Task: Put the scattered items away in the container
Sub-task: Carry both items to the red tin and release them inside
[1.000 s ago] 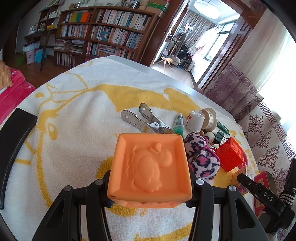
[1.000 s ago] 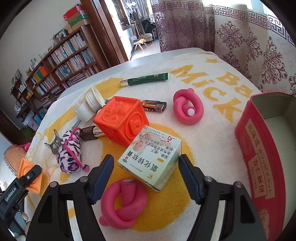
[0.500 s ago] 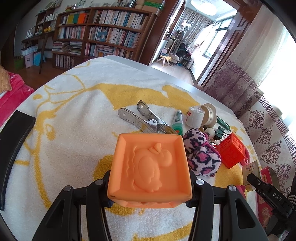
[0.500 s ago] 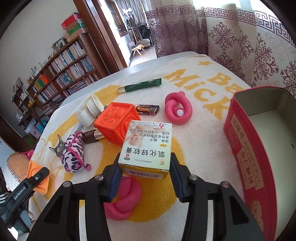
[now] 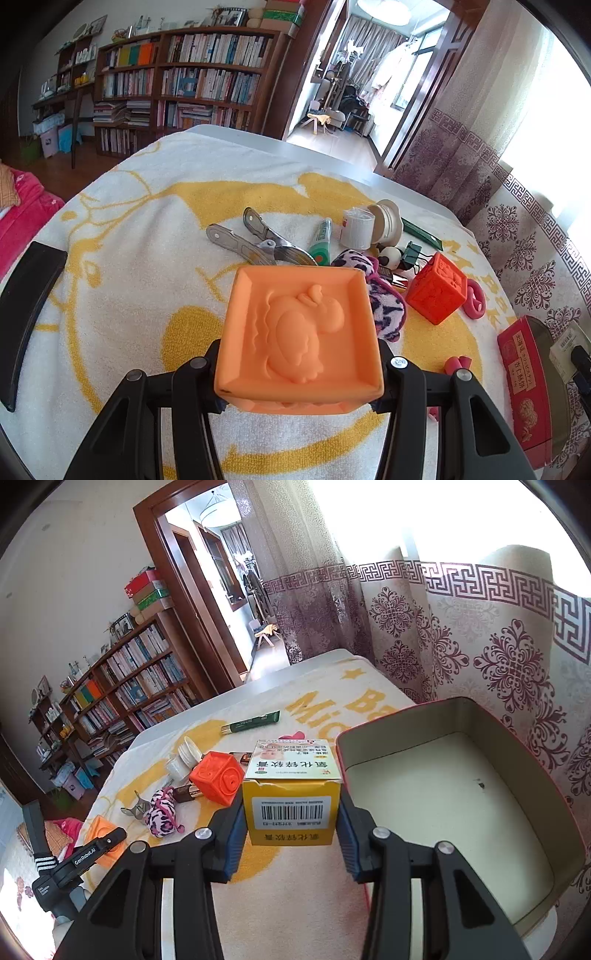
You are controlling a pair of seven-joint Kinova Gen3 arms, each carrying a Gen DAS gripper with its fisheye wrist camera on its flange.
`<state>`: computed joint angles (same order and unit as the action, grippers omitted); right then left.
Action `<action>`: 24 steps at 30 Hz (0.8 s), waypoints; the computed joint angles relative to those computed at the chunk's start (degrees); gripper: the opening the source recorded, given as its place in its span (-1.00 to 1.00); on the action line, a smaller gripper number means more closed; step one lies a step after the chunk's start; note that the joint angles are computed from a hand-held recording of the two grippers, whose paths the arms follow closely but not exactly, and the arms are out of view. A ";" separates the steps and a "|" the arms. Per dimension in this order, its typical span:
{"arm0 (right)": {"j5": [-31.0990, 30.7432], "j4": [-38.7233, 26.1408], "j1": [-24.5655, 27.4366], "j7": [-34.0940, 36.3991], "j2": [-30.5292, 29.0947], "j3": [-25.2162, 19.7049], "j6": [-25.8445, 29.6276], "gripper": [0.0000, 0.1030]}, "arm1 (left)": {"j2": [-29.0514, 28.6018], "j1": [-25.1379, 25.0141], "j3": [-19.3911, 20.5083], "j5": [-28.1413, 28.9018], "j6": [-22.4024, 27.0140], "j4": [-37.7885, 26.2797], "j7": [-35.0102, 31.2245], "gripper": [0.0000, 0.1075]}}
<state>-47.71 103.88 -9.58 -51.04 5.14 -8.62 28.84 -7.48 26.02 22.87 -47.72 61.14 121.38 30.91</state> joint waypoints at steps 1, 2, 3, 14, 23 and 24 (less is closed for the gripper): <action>0.01 0.20 0.53 0.26 -0.47 0.44 -0.11 -0.08 | 0.62 0.33 0.57 -0.37 0.82 -1.02 -0.43 0.01; -0.03 0.58 1.05 0.58 -0.96 0.93 -0.27 -0.08 | 1.28 0.79 0.94 -0.78 1.59 -2.06 -0.81 0.01; 0.07 0.85 1.48 0.63 -1.23 1.47 -0.39 -0.08 | 1.96 1.36 1.11 -1.16 2.24 -3.23 -1.34 0.01; 1.54 2.92 6.33 1.27 -1.01 4.59 -0.63 -0.08 | 12.16 10.13 -1.91 -5.12 3.75 -19.08 -12.37 0.01; -1.04 5.27 8.69 7.71 -2.32 5.45 -2.70 0.50 | 21.97 15.34 -5.43 -5.41 -1.99 -35.36 -28.00 0.01; -2.09 5.70 8.95 8.77 -2.57 5.67 -2.99 0.53 | 23.02 15.68 -5.70 -4.78 -2.29 -37.13 -30.04 0.01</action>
<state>-49.80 109.57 -0.63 -42.27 2.57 -2.95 25.85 15.54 41.70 17.17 -52.50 58.85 84.25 0.87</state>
